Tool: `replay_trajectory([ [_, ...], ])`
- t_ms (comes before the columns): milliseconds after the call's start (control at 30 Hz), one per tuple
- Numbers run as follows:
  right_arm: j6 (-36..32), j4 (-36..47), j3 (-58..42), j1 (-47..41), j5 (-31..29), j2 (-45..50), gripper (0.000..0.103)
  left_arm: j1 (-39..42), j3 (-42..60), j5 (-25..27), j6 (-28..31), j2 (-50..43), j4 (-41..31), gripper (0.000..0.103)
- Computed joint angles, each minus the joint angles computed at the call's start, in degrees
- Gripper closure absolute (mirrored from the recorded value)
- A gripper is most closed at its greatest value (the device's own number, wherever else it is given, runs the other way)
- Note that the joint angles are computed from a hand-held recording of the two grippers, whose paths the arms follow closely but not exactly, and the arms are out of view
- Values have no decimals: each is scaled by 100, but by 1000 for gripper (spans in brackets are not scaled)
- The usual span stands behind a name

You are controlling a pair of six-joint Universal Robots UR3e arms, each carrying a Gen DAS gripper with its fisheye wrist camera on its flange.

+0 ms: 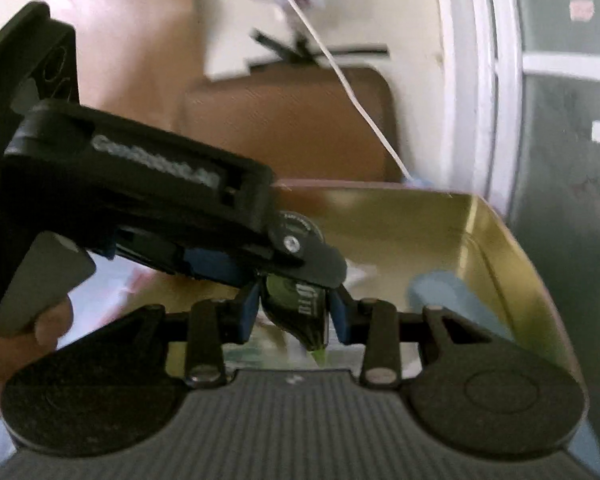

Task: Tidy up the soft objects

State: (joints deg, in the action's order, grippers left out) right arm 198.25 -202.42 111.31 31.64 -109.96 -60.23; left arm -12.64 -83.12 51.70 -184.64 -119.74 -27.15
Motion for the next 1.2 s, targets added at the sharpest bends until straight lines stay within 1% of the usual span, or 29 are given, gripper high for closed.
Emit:
replay_trajectory([
  [67, -130, 653, -113, -449, 407, -193, 62, -146, 735, 257, -285, -562, -115, 30],
  [100, -189, 923, -235, -615, 566, -205, 62, -204, 1038, 385, -410, -782, -165, 28],
  [167, -216, 1224, -536, -836, 577, -78, 61, -288, 1470, 655, -667, -1093, -187, 24],
  [233, -200, 1244, -633, -948, 591, -13, 61, -246, 1393, 728, -772, -1086, -57, 24],
  [300, -90, 840, -368, -1026, 676, -67, 61, -167, 1053, 673, -692, -891, 127, 23],
  [333, 14, 555, -125, -1058, 723, -123, 61, -144, 781, 728, -616, -718, 286, 20],
  [400, 276, -54, 366, -1070, 779, -211, 61, -146, 406, 998, -329, -365, 384, 20],
  [433, 425, -485, 721, -1013, 748, -265, 61, -175, 155, 1165, -149, -158, 512, 20],
  [500, 738, -1255, 1258, -890, 670, -300, 61, -186, -600, 1373, 210, 396, 962, 16],
  [567, 1090, -2108, 1735, -610, 363, -231, 61, -180, -1439, 1445, 461, 931, 1578, 2],
  [633, 1387, -2642, 1835, -93, -269, -78, 56, -132, -2263, 1468, 654, 1475, 2134, 0],
  [667, 1485, -2870, 1845, 152, -602, 13, 51, -96, -2671, 1488, 765, 1777, 2337, 0],
  [700, 1581, -3059, 1813, 430, -981, 129, 47, -65, -3009, 1509, 854, 2016, 2506, 0],
  [733, 1691, -3240, 1755, 785, -1458, 277, 47, -14, -3363, 1510, 951, 2303, 2621, 0],
  [767, 1776, -3329, 1693, 1049, -1803, 384, 44, 59, -3698, 1475, 1054, 2594, 2682, 0],
  [833, 2016, -3225, 1528, 1466, -2280, 492, 44, 267, -4286, 1328, 1196, 3147, 2652, 0],
  [867, 2141, -3098, 1497, 1606, -2382, 479, 44, 431, -4569, 1206, 1230, 3465, 2558, 0],
  [933, 2345, -2731, 1406, 1822, -2513, 401, 44, 651, -4984, 1033, 1090, 3876, 2492, 0],
  [1000, 2472, -2462, 1316, 1999, -2597, 355, 44, 970, -5340, 735, 1141, 4369, 2140, 0],
  [1067, 2589, -2183, 1162, 2097, -2559, 328, 43, 1347, -5638, 363, 1484, 4915, 1586, 0],
  [1100, 2635, -2082, 1104, 2171, -2567, 327, 42, 1440, -5783, 354, 1545, 5146, 1464, 0],
  [1200, 2670, -1757, 829, 2461, -2720, 404, 39, 1582, -6275, 644, 1555, 5749, 1567, 0],
])
